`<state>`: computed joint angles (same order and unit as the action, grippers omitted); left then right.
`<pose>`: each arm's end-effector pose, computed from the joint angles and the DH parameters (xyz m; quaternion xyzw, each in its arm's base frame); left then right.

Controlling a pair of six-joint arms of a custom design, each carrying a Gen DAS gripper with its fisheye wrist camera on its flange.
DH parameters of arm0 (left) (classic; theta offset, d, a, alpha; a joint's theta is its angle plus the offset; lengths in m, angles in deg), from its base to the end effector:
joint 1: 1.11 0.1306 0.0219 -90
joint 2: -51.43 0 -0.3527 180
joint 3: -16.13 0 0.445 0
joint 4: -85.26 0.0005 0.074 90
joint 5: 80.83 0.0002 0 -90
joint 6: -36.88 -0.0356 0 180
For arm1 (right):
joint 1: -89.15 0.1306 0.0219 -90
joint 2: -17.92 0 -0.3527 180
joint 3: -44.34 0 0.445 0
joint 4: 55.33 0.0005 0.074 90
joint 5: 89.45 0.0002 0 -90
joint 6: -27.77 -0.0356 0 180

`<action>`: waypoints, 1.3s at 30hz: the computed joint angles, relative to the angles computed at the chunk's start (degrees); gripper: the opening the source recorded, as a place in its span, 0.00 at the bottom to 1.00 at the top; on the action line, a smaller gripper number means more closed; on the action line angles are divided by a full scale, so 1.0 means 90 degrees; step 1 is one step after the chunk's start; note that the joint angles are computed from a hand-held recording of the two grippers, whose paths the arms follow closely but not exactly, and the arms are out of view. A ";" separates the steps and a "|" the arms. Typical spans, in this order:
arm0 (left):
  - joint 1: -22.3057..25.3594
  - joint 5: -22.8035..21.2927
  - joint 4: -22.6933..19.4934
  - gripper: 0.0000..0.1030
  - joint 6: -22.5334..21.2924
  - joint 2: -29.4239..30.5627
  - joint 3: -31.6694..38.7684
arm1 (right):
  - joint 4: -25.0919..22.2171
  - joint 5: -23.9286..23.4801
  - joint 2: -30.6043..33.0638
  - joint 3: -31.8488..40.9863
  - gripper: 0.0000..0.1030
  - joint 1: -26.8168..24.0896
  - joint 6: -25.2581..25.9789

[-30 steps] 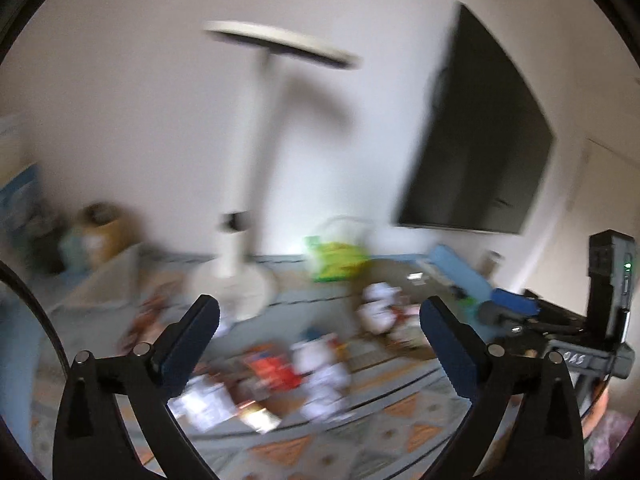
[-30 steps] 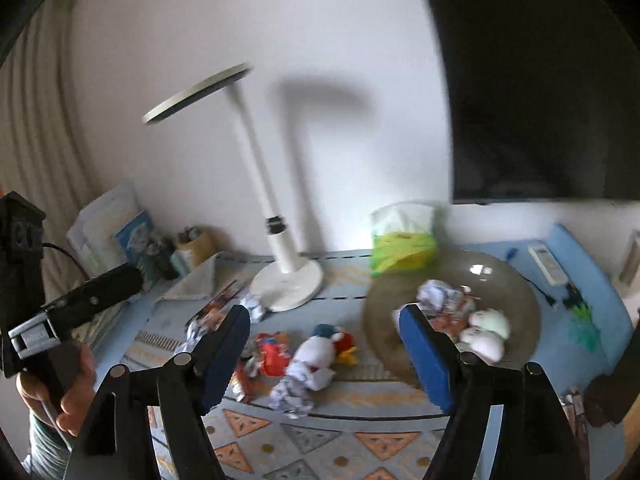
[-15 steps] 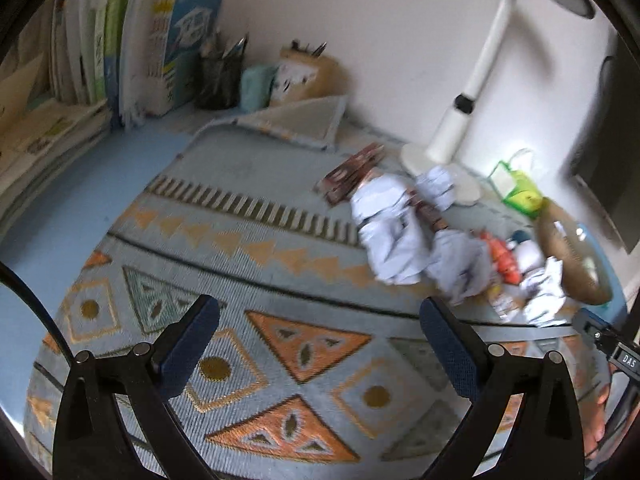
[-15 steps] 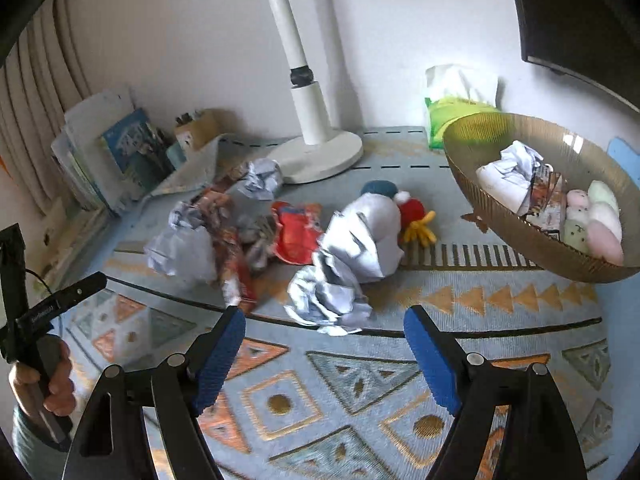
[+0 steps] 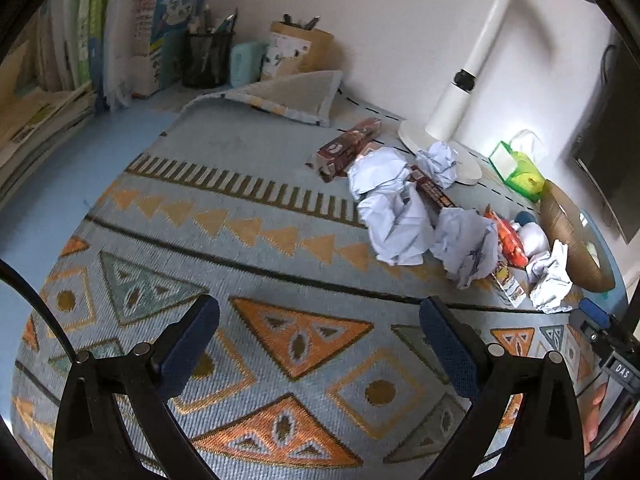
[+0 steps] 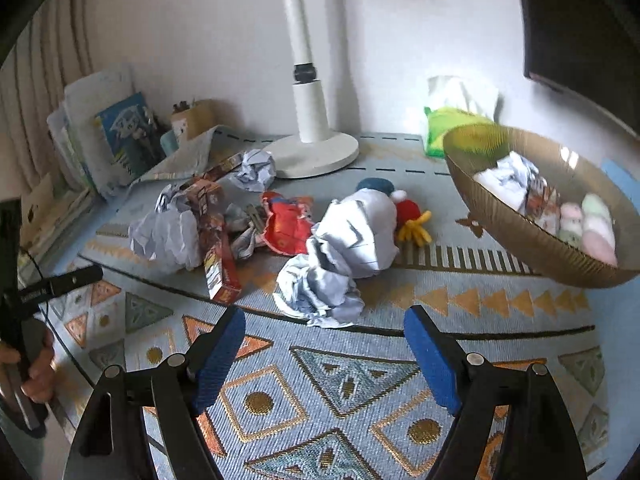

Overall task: Organize objects
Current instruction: 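Move both grippers back over the cluttered rug, then grasp crumpled white paper with the right gripper while the left grasps another paper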

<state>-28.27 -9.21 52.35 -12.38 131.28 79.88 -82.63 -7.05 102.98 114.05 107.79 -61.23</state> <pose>0.4123 -0.1995 0.2729 -0.1649 0.9116 -0.0689 0.3703 0.4733 0.1641 0.2900 -0.1821 0.8959 0.1214 0.3866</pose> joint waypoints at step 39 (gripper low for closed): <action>0.0643 0.1911 0.1086 0.52 -0.0509 0.1120 0.0836 | -0.1193 -0.0011 0.1493 0.1830 0.39 0.1156 0.0414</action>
<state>-22.48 7.99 62.12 -16.96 141.35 87.41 -93.37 -7.15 116.42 130.52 118.19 -57.50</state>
